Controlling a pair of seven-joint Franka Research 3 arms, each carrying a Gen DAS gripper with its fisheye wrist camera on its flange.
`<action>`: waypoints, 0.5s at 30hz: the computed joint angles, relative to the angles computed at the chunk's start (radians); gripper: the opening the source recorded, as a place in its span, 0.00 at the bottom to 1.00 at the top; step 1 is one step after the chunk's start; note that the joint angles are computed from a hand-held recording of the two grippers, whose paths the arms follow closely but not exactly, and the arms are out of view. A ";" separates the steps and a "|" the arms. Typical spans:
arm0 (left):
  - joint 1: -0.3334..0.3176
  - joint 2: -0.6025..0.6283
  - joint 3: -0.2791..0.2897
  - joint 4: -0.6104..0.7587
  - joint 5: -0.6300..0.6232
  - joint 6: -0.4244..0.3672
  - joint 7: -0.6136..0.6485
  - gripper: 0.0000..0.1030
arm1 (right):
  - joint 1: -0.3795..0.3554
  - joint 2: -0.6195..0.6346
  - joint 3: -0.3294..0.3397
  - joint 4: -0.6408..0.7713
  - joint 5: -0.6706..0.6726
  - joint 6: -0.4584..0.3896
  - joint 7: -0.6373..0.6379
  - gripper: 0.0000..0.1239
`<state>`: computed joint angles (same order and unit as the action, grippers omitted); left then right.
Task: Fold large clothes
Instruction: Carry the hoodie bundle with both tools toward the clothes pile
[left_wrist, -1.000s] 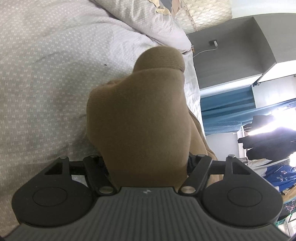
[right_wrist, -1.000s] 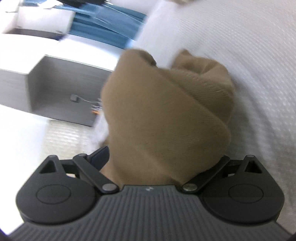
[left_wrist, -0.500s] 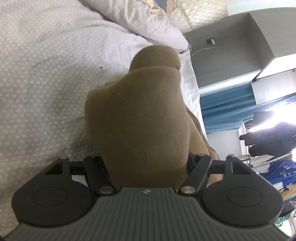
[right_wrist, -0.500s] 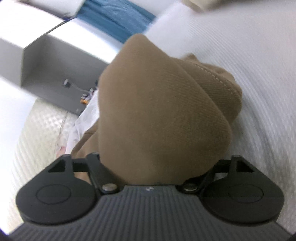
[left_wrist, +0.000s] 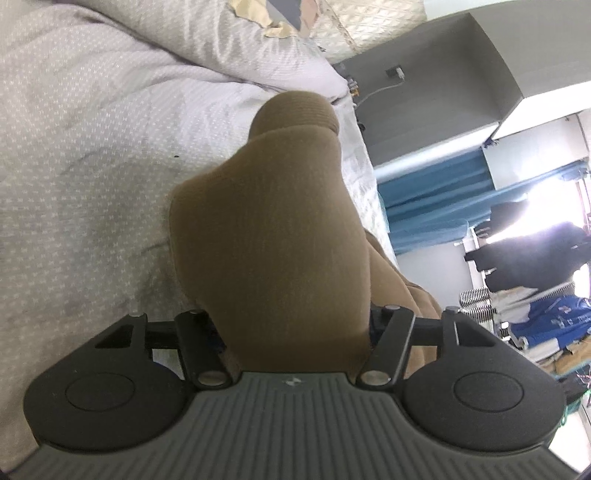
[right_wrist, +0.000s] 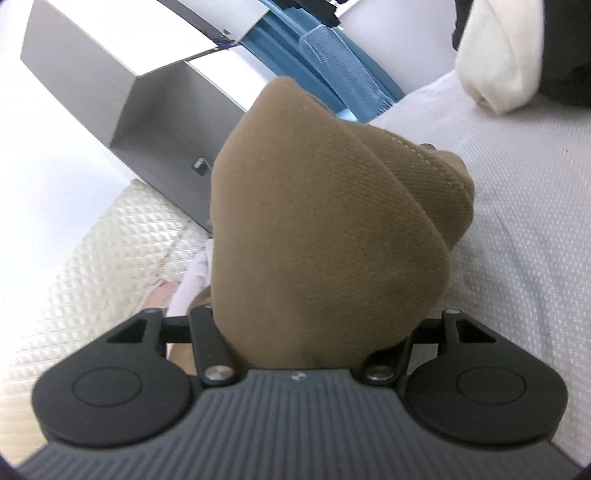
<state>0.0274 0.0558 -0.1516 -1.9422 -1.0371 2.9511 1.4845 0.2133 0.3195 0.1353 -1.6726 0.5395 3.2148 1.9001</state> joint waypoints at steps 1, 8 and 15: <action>0.001 -0.014 0.000 -0.007 -0.003 -0.008 0.007 0.65 | -0.019 -0.019 0.023 -0.017 0.009 0.004 -0.013 0.49; -0.050 -0.100 0.027 -0.019 -0.027 -0.048 0.045 0.65 | -0.239 -0.197 0.266 -0.154 0.269 0.042 -0.253 0.49; -0.126 -0.122 0.033 0.049 0.025 -0.099 -0.007 0.65 | -0.270 -0.352 0.212 -0.194 0.520 -0.042 -0.482 0.49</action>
